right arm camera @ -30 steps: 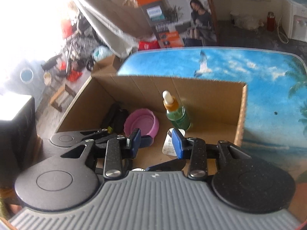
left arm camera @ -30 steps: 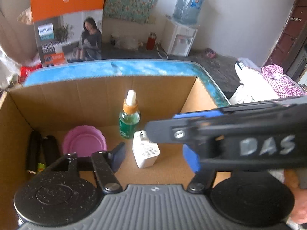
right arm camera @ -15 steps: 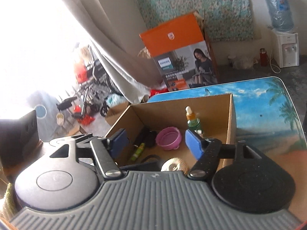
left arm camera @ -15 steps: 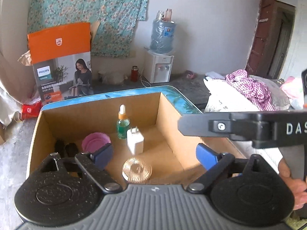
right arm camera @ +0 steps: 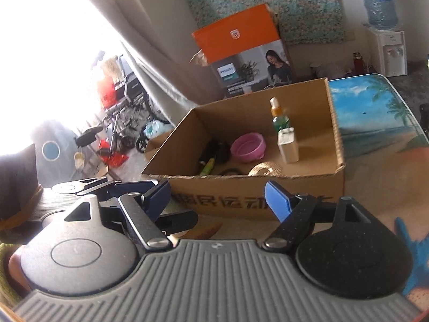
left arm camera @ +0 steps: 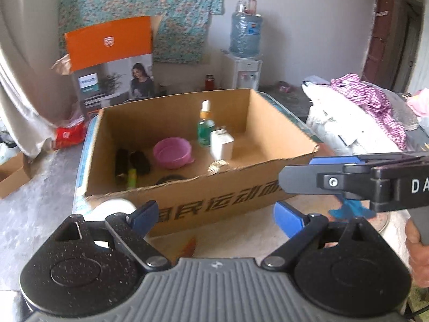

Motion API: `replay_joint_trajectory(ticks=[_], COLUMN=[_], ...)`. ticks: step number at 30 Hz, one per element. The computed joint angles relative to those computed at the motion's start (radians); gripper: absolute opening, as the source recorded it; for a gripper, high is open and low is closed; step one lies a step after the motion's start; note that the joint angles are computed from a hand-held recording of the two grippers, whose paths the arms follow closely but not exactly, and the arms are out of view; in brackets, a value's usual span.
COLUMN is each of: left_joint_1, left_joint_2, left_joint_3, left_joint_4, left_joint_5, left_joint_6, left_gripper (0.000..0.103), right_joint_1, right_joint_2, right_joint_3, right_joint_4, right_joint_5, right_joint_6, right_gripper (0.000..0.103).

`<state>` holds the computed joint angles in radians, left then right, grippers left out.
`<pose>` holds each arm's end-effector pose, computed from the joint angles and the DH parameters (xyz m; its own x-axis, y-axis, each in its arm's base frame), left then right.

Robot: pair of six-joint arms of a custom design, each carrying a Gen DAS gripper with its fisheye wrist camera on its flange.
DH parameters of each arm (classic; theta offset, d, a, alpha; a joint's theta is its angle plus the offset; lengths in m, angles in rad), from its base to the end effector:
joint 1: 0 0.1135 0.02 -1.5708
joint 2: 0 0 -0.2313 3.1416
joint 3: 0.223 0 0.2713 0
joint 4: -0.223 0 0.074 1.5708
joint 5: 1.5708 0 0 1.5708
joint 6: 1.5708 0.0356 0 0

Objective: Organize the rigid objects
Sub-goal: 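Withdraw the right gripper from the box toward the white pill bottle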

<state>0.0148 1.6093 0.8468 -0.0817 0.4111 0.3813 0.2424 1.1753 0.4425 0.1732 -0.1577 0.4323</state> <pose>0.3327 -0.0093 0.1256 -0.5999 0.3323 -0.7278 0.5119 0.8585 -0.0300 0.2512 0.0679 0.1366 -0.6214 0.2726 -0.7346 -0.1166 0.8949 0.4308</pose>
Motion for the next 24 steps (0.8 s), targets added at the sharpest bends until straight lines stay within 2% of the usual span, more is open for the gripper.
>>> replay_joint_trajectory(ticks=[14, 19, 24], left_joint_1=[0.143, 0.178, 0.196], left_joint_2=[-0.11, -0.131, -0.101], left_joint_3=[-0.125, -0.175, -0.194], left_joint_4=[0.075, 0.166, 0.235], left_joint_5=[0.003, 0.009, -0.031], left_joint_6=[0.009, -0.023, -0.039], left_gripper=[0.094, 0.094, 0.094], right_joint_1=[0.11, 0.119, 0.111], right_joint_2=[0.159, 0.214, 0.262], right_joint_3=[0.117, 0.173, 0.212], right_joint_4=[0.03, 0.018, 0.018], right_joint_5=[-0.006, -0.026, -0.056], right_joint_6=[0.009, -0.002, -0.006], right_gripper=[0.078, 0.079, 0.079])
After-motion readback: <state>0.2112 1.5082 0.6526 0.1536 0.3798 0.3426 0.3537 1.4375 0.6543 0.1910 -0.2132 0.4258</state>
